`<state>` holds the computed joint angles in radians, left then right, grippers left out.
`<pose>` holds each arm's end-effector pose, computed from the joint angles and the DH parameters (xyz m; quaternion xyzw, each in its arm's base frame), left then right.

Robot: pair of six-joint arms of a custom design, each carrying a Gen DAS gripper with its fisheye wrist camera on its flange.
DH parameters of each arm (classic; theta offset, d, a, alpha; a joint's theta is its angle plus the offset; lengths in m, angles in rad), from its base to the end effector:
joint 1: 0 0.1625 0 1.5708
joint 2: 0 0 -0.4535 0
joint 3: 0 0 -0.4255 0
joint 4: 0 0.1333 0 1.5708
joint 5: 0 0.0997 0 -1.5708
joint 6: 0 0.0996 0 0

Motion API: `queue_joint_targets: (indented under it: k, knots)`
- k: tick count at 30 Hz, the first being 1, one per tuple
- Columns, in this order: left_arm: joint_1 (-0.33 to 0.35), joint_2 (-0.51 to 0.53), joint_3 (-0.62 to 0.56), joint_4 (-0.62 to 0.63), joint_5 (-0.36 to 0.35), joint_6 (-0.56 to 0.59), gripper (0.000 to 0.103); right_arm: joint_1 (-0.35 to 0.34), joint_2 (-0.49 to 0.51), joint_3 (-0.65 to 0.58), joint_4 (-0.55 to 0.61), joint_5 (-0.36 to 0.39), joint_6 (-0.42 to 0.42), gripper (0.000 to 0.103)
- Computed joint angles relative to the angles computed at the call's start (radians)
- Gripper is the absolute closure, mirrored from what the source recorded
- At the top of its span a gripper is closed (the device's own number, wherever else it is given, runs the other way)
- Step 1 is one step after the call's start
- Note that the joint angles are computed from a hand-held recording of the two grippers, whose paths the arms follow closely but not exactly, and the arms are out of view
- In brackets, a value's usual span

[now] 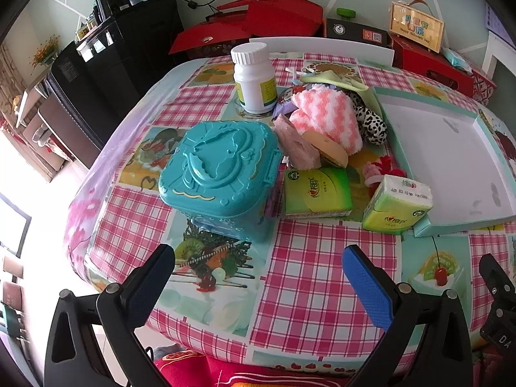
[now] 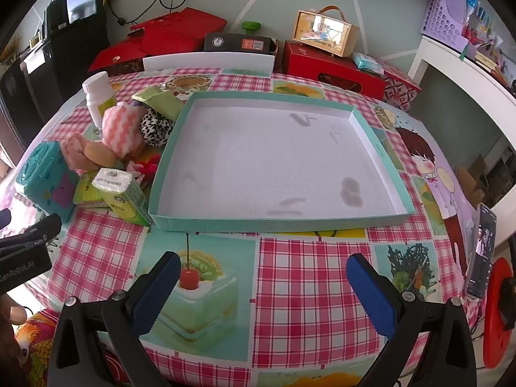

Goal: Organize soft objects

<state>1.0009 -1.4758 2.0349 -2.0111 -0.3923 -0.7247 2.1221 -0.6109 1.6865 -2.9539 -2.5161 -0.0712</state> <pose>-0.0791 -0.5410 0.3386 -0.0313 0.8300 -0.2952 0.4723 0.4043 -0.5571 0.0228 0.2031 -0.8589 0.2394 0.4046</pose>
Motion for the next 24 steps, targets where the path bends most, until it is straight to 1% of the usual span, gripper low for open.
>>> queue_joint_targets:
  k: [3, 6, 8, 10, 12, 15, 17, 20, 23, 24]
  knots:
    - [-0.006, -0.004, 0.007, -0.017, 0.004, 0.015, 0.000, 0.000, 0.000, -0.001, 0.010, 0.000, -0.001, 0.000]
    - [-0.014, -0.009, 0.019, -0.051, 0.008, 0.044, 0.000, 0.004, 0.004, 0.001, -0.010, -0.006, -0.019, 0.000]
    - [-0.016, -0.012, 0.021, -0.065, 0.002, 0.054, 0.000, 0.007, 0.006, 0.000, -0.020, -0.005, -0.030, 0.000]
    - [-0.018, -0.025, 0.032, -0.124, -0.025, 0.096, 0.000, 0.010, 0.004, 0.006, -0.047, 0.004, -0.049, 0.000]
    - [-0.019, -0.045, 0.038, -0.160, -0.073, 0.117, 0.000, 0.014, -0.001, 0.017, -0.101, 0.028, -0.080, 0.000]
    - [-0.021, -0.062, 0.027, -0.194, -0.143, 0.159, 0.000, 0.018, -0.016, 0.036, -0.188, 0.098, -0.127, 0.000]
    - [-0.028, -0.060, 0.008, -0.192, -0.152, 0.177, 0.000, 0.017, -0.018, 0.030, -0.198, 0.132, -0.135, 0.000]
    - [-0.032, -0.058, -0.023, -0.189, -0.160, 0.204, 0.000, 0.020, -0.007, 0.003, -0.186, 0.163, -0.157, 0.000]
    - [-0.021, -0.060, -0.053, -0.165, -0.174, 0.185, 0.000, 0.023, 0.010, -0.021, -0.183, 0.197, -0.195, 0.000]
    - [-0.017, -0.061, -0.063, -0.135, -0.170, 0.152, 0.000, 0.025, 0.017, -0.031, -0.176, 0.211, -0.208, 0.000]
